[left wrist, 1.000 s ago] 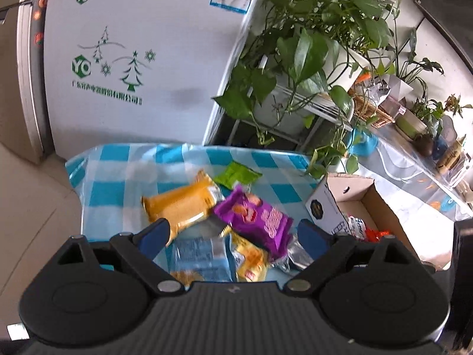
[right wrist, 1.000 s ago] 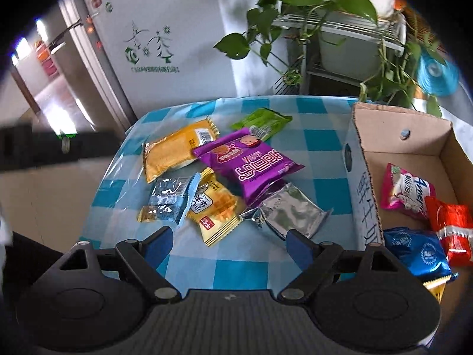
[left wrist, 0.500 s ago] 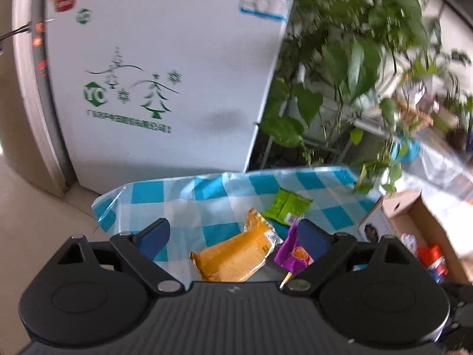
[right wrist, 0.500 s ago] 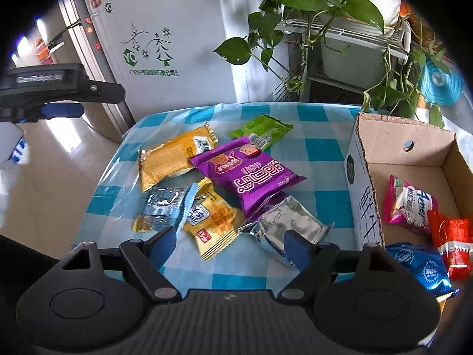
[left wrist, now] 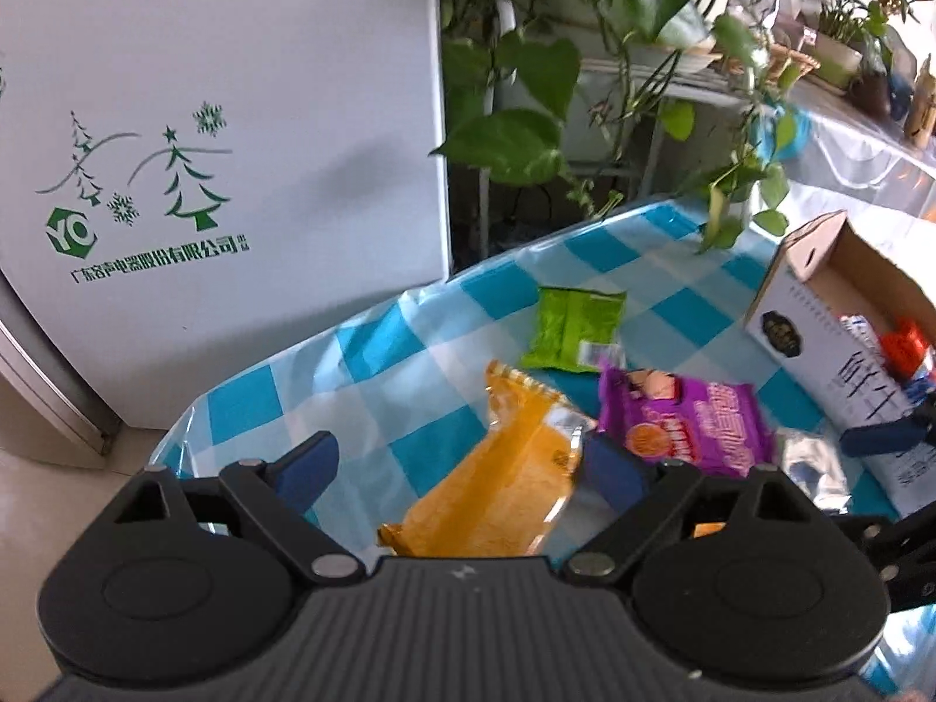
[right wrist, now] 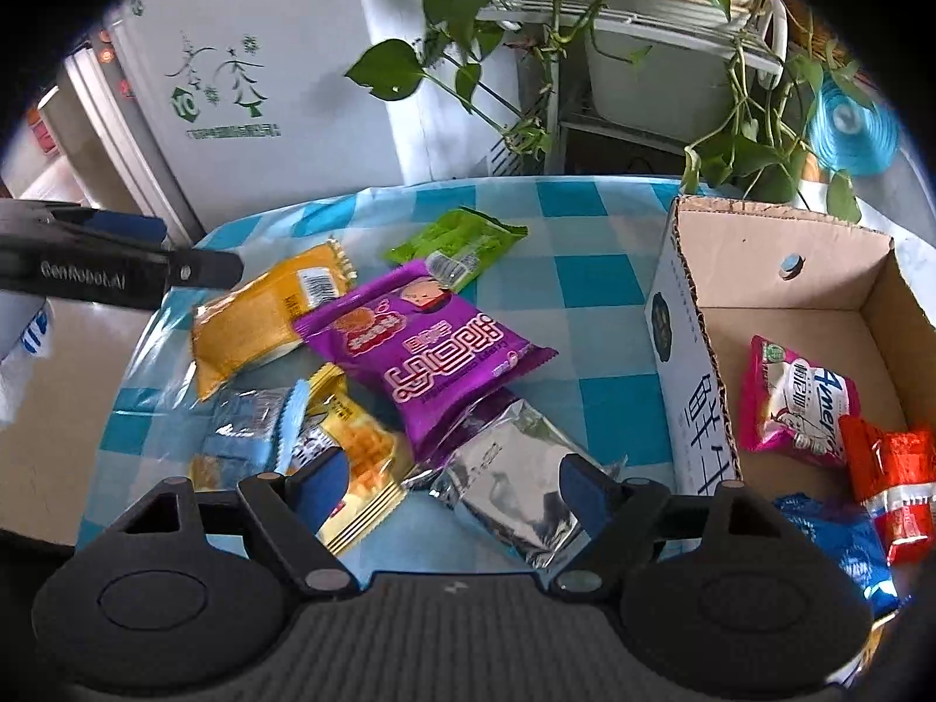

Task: Organize snacks
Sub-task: 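Move both open grippers back over the snack pile, then grasp the silver foil bag with the right gripper while the left grasps the yellow bread bag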

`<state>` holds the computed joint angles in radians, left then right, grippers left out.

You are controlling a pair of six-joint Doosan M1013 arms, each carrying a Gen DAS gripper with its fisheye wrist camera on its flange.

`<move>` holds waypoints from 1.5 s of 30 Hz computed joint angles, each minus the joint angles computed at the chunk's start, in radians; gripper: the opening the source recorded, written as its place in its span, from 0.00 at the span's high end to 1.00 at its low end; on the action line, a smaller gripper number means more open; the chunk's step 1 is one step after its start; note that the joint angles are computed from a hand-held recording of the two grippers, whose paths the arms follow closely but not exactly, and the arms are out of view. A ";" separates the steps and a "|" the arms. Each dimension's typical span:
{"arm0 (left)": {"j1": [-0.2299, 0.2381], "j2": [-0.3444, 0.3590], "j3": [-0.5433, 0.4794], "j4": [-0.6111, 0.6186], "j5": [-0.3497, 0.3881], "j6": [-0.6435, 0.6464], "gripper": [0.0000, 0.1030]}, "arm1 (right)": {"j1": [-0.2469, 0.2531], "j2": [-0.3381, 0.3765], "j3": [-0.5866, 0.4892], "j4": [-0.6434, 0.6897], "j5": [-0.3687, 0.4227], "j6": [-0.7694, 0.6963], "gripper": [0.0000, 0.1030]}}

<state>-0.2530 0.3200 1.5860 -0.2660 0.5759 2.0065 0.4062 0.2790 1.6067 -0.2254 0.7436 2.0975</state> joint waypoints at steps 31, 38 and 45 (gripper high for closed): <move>-0.008 0.079 -0.052 0.039 0.130 0.135 0.25 | -0.029 0.024 -0.045 0.296 0.082 -0.308 0.08; -0.013 0.083 -0.050 0.021 0.117 0.154 0.24 | 0.008 0.050 -0.068 -0.010 0.142 -0.197 0.08; -0.021 0.085 -0.049 0.041 0.110 0.141 0.23 | 0.016 0.076 -0.072 -0.063 0.155 -0.240 0.10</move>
